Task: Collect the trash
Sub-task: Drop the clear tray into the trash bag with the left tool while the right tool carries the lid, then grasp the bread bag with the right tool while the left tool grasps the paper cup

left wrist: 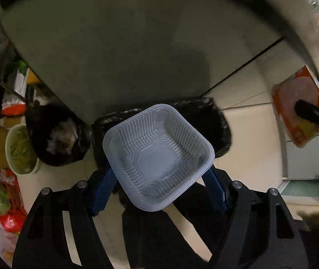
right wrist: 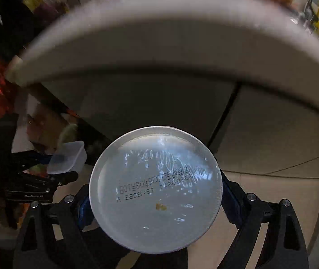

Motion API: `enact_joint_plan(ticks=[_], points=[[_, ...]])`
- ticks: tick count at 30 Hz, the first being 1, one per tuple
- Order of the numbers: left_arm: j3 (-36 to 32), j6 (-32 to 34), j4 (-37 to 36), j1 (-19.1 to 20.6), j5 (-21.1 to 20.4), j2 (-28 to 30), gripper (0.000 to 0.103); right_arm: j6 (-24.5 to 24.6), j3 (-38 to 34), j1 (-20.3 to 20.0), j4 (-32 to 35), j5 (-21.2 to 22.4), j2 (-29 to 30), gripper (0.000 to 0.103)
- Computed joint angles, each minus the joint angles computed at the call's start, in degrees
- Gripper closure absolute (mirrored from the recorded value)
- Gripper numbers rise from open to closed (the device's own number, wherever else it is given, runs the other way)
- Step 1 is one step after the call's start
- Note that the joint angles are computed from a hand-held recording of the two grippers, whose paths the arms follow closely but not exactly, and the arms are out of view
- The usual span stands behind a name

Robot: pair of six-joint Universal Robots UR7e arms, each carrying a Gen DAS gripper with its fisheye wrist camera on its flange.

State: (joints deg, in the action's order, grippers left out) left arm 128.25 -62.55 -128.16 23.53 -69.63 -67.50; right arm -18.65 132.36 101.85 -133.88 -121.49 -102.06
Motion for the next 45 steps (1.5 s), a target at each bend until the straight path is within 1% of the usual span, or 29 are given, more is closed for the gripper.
enact_joint_plan(ticks=[4,5,6,7,8,9,12,14,16,17,19,21,22,23,24,26,27,28,30,31,34,35,38,39,41,42,43,44,45], points=[[1.5,1.1,-4.1,3.2,-1.1,3.9,0.031,-4.1,4.8,-4.9,-10.9,-1.3,4.9,0.015],[1.3,1.3,-4.1,4.2,-1.5,4.9,0.027,-4.5,5.2,-5.2,-12.5,-2.0,5.9,0.014],[1.0,0.9,-2.9,4.6,-1.4,5.4,0.015,-5.1,5.7,-5.8,-13.8,-2.5,6.8,0.013],[1.6,-0.2,-2.1,4.1,-1.3,5.0,0.009,-5.5,6.1,-6.0,-15.3,-3.8,7.6,0.004],[1.6,-0.8,-1.4,4.0,-0.8,4.7,0.009,-5.9,6.3,-5.9,-16.2,-4.5,7.8,0.005],[2.1,-0.7,-1.8,4.0,-1.3,4.0,0.009,-6.7,6.3,-6.1,-16.3,-3.9,7.4,0.005],[1.3,-0.7,0.7,2.8,-1.4,2.4,0.009,-5.7,4.5,-5.3,-12.2,-4.0,6.4,0.005],[0.7,-0.5,2.0,2.1,-1.5,0.6,0.009,-4.3,2.6,-4.2,-8.0,-3.2,4.7,0.005],[-0.2,-1.0,3.4,0.5,-1.0,-2.5,0.009,-2.2,-0.4,-2.0,-1.8,-1.3,2.1,0.005],[-1.0,-1.4,4.8,-1.0,-0.2,-4.9,0.009,-1.3,-1.7,-1.1,0.9,-0.3,0.8,0.005],[-3.8,-2.0,7.2,-3.3,1.6,-6.7,0.008,0.7,-6.6,1.9,8.1,3.4,-2.0,0.005],[-7.5,-2.0,10.3,-5.8,4.9,-8.5,0.008,1.8,-10.9,4.8,11.2,6.3,-3.1,0.005],[-8.9,-1.4,11.1,-6.6,6.7,-9.0,0.008,2.1,-13.2,6.3,10.7,7.7,-2.8,0.005],[-11.0,-0.6,12.3,-7.5,9.5,-9.2,0.007,2.7,-15.2,8.2,8.6,7.7,-1.0,0.005],[-12.6,0.0,13.0,-7.8,11.4,-8.9,0.007,2.5,-16.2,8.8,6.7,7.8,-0.2,0.005],[-15.4,0.9,13.0,-7.7,15.8,-8.1,0.007,1.1,-19.2,9.2,-0.2,10.0,2.6,0.005],[-16.3,1.3,12.7,-7.4,17.2,-7.6,0.007,-0.1,-20.4,9.7,-4.1,8.9,4.9,0.005],[-17.5,1.5,13.1,-6.9,18.7,-6.9,0.007,-1.1,-21.3,10.0,-6.3,7.8,6.4,0.005],[-19.9,1.4,14.1,-6.3,21.7,-5.6,0.007,-6.0,-25.3,10.7,-13.6,6.4,12.2,0.005],[-20.4,1.8,13.5,-6.0,22.5,-5.3,0.007,-7.0,-26.8,10.7,-15.0,6.1,14.0,0.005],[-22.6,2.4,13.8,-5.9,24.7,-4.0,0.007,-10.3,-34.1,10.7,-17.5,3.8,22.4,0.005],[-23.5,2.3,14.6,-5.9,25.1,-3.6,0.007,-10.7,-37.3,10.6,-16.9,2.2,25.4,0.005],[-24.1,0.4,17.3,-6.5,26.1,-4.0,0.007,-11.1,-43.6,9.9,-14.0,-0.5,31.0,0.005],[-24.2,-0.8,18.6,-6.8,26.5,-4.3,0.007,-11.2,-44.7,9.6,-13.2,-1.3,32.1,0.007],[-24.0,-3.1,20.7,-7.1,27.0,-5.1,0.007,-12.0,-46.1,9.2,-12.9,-3.2,34.3,0.015],[-24.0,-4.7,22.2,-7.2,27.2,-5.6,0.007,-11.8,-47.2,9.0,-11.2,-4.6,35.4,0.027],[-24.0,-5.8,23.3,-7.3,27.3,-6.0,0.007,-10.6,-48.8,8.5,-7.2,-5.7,36.5,0.045],[-24.1,-6.9,24.1,-7.3,27.5,-6.2,0.007,-9.5,-49.7,8.1,-4.5,-6.0,37.1,0.054],[-24.2,-8.0,25.3,-7.3,27.8,-6.5,0.007,-9.2,-49.3,7.7,-3.8,-6.3,37.2,0.059]])
